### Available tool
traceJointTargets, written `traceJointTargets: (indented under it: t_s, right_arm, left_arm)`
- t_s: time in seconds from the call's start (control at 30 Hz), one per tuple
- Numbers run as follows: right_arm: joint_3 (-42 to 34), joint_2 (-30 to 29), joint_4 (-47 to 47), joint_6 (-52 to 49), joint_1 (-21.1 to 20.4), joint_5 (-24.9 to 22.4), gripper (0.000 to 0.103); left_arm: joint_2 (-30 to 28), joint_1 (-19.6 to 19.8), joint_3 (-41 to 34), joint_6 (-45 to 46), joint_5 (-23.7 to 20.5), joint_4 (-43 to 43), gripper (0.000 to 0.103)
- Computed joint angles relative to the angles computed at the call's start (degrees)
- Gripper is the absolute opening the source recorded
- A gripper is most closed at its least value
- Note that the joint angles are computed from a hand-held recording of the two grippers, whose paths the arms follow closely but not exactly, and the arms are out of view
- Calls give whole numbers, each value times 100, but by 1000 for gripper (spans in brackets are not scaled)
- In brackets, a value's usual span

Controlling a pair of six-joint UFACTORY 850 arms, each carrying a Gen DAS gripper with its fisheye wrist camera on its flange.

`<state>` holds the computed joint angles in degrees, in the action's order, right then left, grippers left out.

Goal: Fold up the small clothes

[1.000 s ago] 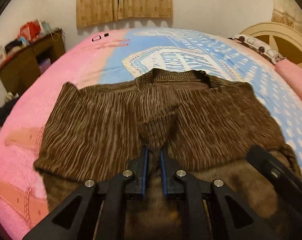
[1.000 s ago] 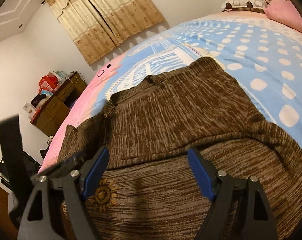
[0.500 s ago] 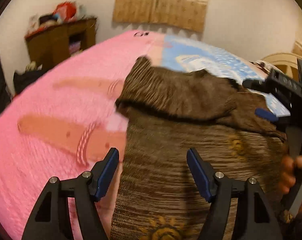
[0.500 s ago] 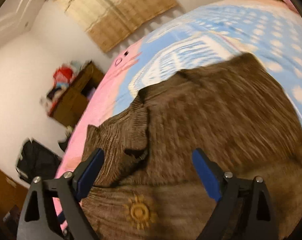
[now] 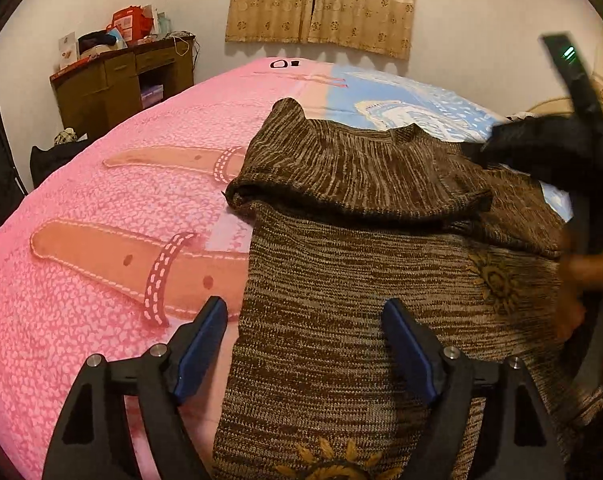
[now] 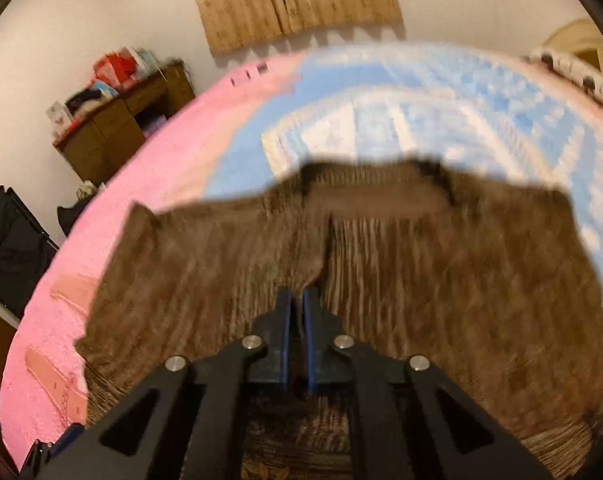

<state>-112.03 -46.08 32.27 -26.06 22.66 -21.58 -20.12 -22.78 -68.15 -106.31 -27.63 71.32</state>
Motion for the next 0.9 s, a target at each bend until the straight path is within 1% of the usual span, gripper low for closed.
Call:
traceJointTargets:
  t_s: [0.07,0.1,0.17,0.2,0.23,0.27,0.3,0.33,0.37,0.4,0.47,0.5,0.53,0.6,0.63,0.67,0.7,0.73,0.8,0.83,0.9]
  right_arm:
    - [186,205,509,-769,-48,210,9]
    - [145,220,661,-994,-91,164,9]
    - [48,197,750,-1033,-173,-34,10]
    - [79,199,1032,-1190,-249,-138,13]
    - [97,168,1408,-1334,-333,-243,24]
    - [54,112,1638,-1339,-386,-369,37]
    - [-5,20,1857,-1240,-445,-498,70]
    - [-7,-31,2135,-1291,-470,-536,81]
    - [-74,-108,2173,-1258,-469,-625,81]
    - [-176,-195,1971,-1157,-423,-670,81]
    - [-545,-416,1116,-562,-278,-712,73]
    - [-710,-525,826,-378,-225,-794,60]
    - [-1045,-748,405,-90,-148,-1018,52]
    - [-1438,-1021,-249,359,-48,-1262,52]
    - [-1419,-1008,-598,546,17,-1129,51]
    - [-1455,-1008,-800,658,58,-1106,47]
    - [-1517,-1033,-763,616,64,-1177,21]
    - [-1575,-1064,-717,573,66,-1266,11]
    - [-1427,-969,-841,592,86,-1130,10]
    - [-1275,-871,-828,521,92,-993,8]
    - [-984,-669,-658,256,90,-699,8]
  left_arm:
    - [-3,9,-3,-1,17,2,81]
    - [-15,4,-19,43,-2,-30,81]
    - [-23,-7,-35,111,-43,-75,82]
    - [-34,-11,-46,130,-53,-85,82]
    - [-38,-13,-46,132,-57,-81,82]
    - [-50,-14,-62,139,-61,-83,82]
    - [-51,-12,-62,130,-54,-73,83]
    - [-47,-7,-56,107,-39,-54,83]
    - [-44,-3,-50,91,-27,-41,83]
    - [-40,1,-45,85,-18,-35,83]
    - [-53,-1,-56,119,-19,-43,84]
    - [-62,-3,-67,156,-19,-57,86]
    - [-76,-8,-77,176,-19,-59,86]
    - [-91,-11,-93,221,-23,-84,87]
    - [-90,-9,-91,217,-17,-76,88]
    - [-81,-6,-77,175,0,-35,88]
    - [-79,0,-72,164,18,-26,88]
    - [-83,5,-78,164,32,-26,88]
    - [-83,7,-76,149,42,-7,89]
    - [-82,7,-73,132,48,7,89]
    - [-77,11,-63,101,66,33,89]
